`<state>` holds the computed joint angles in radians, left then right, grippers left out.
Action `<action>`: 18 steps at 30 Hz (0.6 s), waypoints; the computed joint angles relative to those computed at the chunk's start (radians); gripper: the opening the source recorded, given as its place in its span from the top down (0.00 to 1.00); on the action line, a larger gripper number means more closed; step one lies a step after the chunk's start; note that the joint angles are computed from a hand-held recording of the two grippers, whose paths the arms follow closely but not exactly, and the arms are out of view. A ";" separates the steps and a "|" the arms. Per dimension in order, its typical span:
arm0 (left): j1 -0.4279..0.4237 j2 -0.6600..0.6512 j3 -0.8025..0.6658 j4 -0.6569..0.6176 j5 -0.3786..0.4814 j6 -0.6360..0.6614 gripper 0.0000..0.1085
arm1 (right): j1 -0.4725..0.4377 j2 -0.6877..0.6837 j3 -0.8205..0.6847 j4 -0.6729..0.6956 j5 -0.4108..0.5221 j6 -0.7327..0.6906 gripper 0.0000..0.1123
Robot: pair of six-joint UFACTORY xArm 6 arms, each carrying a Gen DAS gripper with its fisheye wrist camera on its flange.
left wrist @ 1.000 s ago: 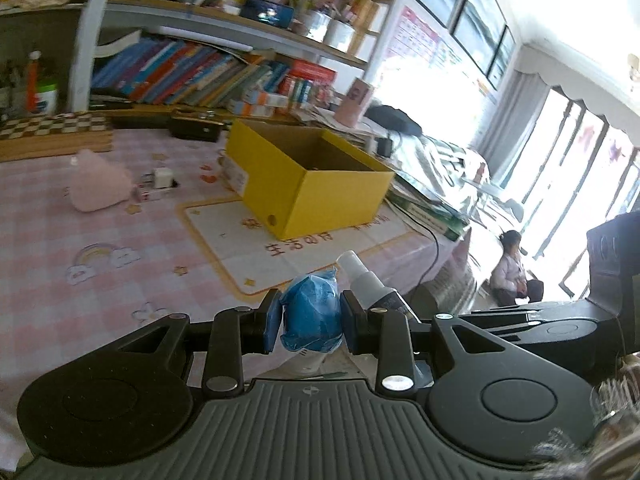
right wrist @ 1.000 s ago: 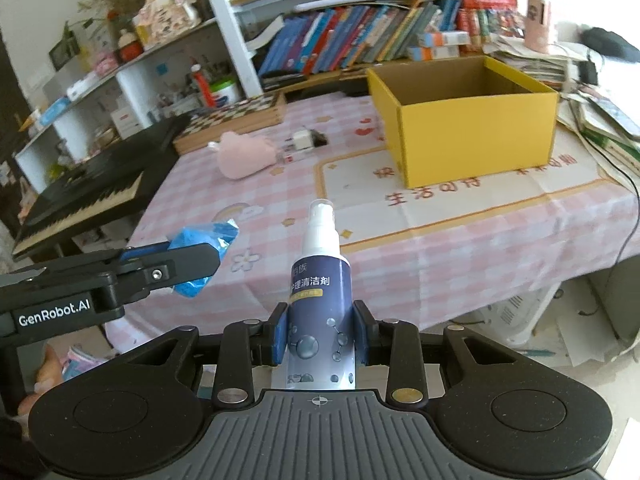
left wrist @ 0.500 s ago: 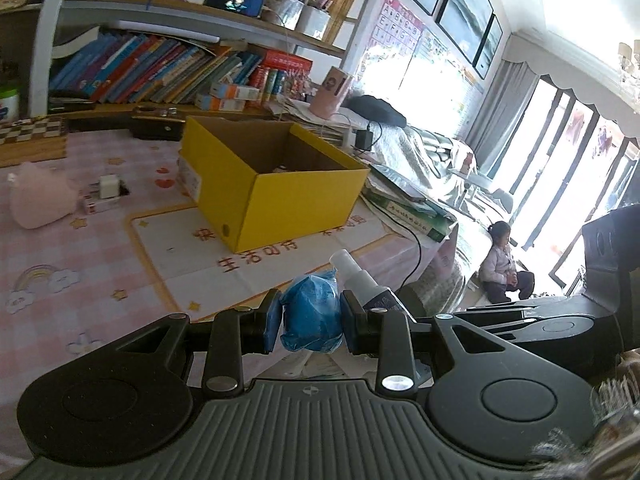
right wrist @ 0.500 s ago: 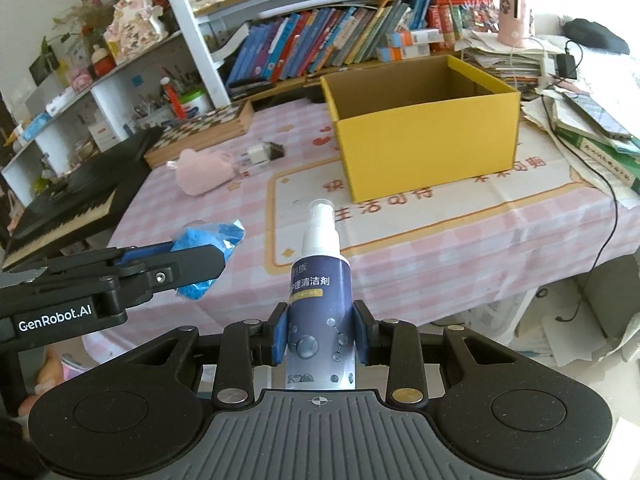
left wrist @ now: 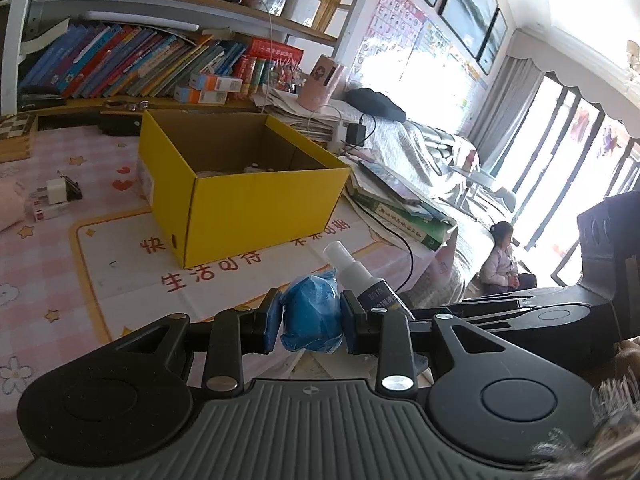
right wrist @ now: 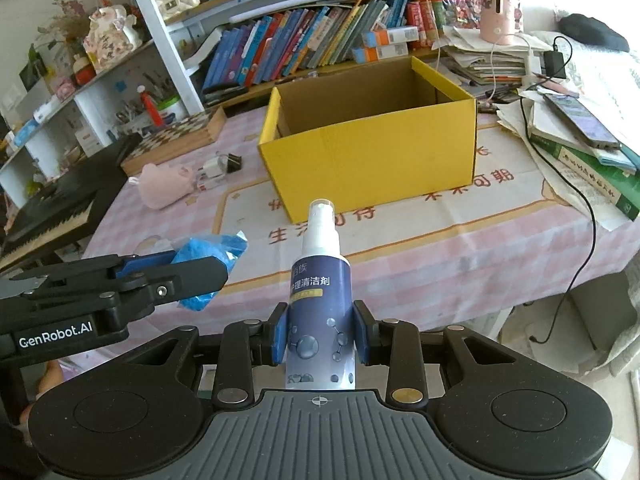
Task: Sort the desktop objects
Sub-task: 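Carry the blue item and spray bottle over the yellow box with both tools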
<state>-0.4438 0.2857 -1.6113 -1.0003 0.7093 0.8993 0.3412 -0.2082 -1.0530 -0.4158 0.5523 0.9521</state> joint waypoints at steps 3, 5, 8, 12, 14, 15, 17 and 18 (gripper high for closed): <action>-0.025 0.021 -0.020 0.029 -0.029 -0.040 0.73 | -0.030 -0.006 0.017 0.062 -0.027 -0.076 0.71; -0.041 0.033 -0.033 0.048 -0.048 -0.060 0.73 | -0.049 -0.009 0.028 0.104 -0.045 -0.126 0.71; -0.064 0.050 -0.055 0.080 -0.079 -0.081 0.73 | -0.076 -0.008 0.039 0.168 -0.071 -0.200 0.71; -0.083 0.084 -0.102 0.112 -0.106 -0.105 0.74 | -0.114 0.001 0.039 0.231 -0.108 -0.279 0.71; -0.090 0.105 -0.134 0.129 -0.119 -0.120 0.74 | -0.134 0.013 0.026 0.261 -0.126 -0.324 0.71; -0.093 0.117 -0.154 0.138 -0.126 -0.126 0.74 | -0.145 0.022 0.016 0.275 -0.138 -0.349 0.71; -0.097 0.145 -0.201 0.152 -0.138 -0.142 0.74 | -0.168 0.042 -0.010 0.303 -0.163 -0.403 0.71; -0.098 0.164 -0.234 0.157 -0.142 -0.154 0.74 | -0.177 0.054 -0.026 0.316 -0.177 -0.428 0.71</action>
